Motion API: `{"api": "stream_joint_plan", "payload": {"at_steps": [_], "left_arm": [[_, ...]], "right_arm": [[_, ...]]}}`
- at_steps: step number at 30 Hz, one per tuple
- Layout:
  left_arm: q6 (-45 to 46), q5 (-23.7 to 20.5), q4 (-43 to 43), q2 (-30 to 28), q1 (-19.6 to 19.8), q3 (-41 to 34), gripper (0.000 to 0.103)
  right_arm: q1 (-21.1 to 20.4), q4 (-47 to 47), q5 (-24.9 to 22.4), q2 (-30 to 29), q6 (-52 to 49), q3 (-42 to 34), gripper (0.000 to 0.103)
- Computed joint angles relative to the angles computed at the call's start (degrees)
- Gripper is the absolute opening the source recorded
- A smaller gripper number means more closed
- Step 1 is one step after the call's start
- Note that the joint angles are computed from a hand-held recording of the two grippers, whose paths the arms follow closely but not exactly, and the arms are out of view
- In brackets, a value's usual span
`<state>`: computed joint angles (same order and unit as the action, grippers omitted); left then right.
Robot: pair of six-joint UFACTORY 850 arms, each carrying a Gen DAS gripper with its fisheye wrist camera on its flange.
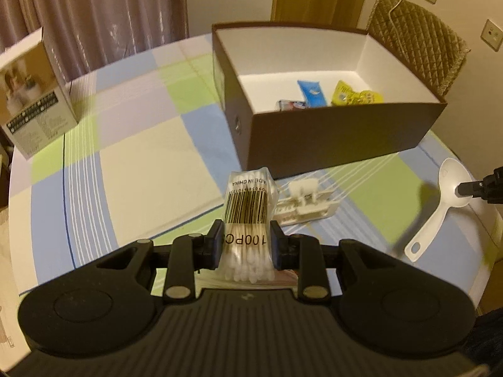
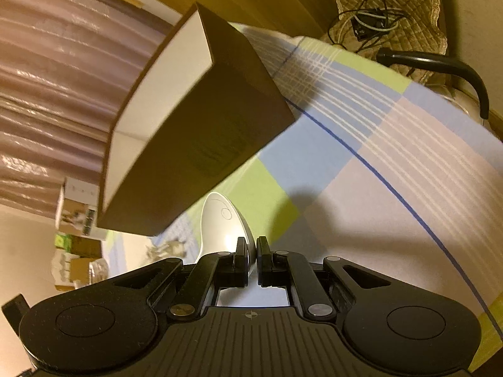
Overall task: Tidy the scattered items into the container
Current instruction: 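Carry the cotton swab pack with the left tool while the right tool carries the ladle over the box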
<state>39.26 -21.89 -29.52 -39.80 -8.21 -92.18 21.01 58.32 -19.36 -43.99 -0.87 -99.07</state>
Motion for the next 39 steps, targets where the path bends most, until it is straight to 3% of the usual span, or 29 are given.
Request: {"api": "stream_joint_plan", "payload": {"at_steps": [9, 20, 29, 39], "left_arm": [[2.53, 1.87, -2.54, 1.81, -1.74, 0.91, 0.025], [5.69, 2.35, -5.41, 1.51, -3.68, -1.16, 0.025], [7.05, 1.71, -6.26, -0.92, -4.63, -6.14, 0.025], [3.95, 0.51, -3.18, -5.29, -5.15, -14.34, 0.025]], "right_arm": [[-1.01, 9.42, 0.70, 2.65, -11.27, 2.46, 0.008], [-2.65, 27.71, 0.00, 5.51, -26.89, 6.20, 0.008], [-3.98, 25.76, -0.72, 3.92, -24.18, 1.96, 0.008], [-4.38, 14.29, -2.83, -3.26, -15.80, -11.55, 0.008]]}}
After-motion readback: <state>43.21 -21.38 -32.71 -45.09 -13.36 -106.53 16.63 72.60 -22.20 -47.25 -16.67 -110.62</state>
